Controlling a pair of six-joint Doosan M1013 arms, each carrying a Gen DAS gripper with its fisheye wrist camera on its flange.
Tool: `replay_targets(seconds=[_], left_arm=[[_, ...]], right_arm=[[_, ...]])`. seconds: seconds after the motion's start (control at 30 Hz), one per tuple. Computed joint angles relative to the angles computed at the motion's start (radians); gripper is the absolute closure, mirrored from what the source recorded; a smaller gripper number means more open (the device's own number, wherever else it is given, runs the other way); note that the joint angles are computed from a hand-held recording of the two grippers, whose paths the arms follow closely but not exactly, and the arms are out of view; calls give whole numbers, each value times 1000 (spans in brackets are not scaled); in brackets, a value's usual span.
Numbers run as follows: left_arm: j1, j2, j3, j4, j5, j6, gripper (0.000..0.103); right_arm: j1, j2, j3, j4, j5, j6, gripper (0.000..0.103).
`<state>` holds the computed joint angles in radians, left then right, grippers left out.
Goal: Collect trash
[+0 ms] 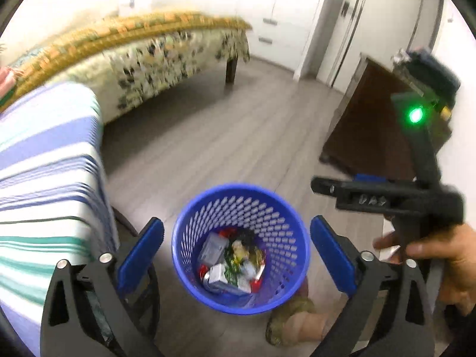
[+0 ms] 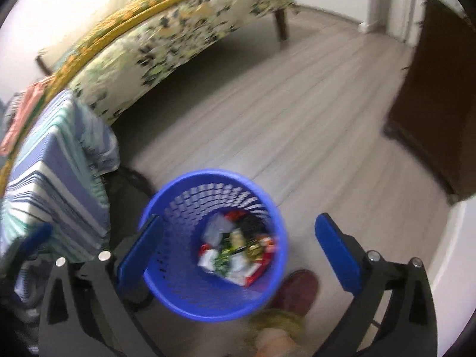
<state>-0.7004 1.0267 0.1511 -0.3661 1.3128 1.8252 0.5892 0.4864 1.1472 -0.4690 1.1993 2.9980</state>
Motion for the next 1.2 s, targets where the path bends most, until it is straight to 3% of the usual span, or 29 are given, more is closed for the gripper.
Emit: replay_targets(seconds=[0.07, 0.27, 0.37, 0.5, 0.63, 1.0, 1.2], left_arm=[[3, -67, 112, -20, -82, 23, 5], [-2, -168, 249, 30, -133, 27, 5], [-12, -239, 372, 99, -239, 43, 5], [-7, -277, 430, 119, -285, 39, 5], [-25, -309, 476, 272, -334, -32, 5], [-12, -220, 296, 197, -72, -38, 5], [-11, -200, 261, 195, -26, -44, 5]], right_arm=[[14, -1, -15, -37, 42, 10, 5], [79, -8, -64, -164, 134, 81, 5], [107, -29, -44, -191, 73, 132, 5], [132, -18, -65, -191, 87, 106, 5], [144, -13, -83, -185, 81, 80, 5], [166, 7, -140, -141, 178, 47, 5], [174, 14, -155, -108, 183, 6, 5]])
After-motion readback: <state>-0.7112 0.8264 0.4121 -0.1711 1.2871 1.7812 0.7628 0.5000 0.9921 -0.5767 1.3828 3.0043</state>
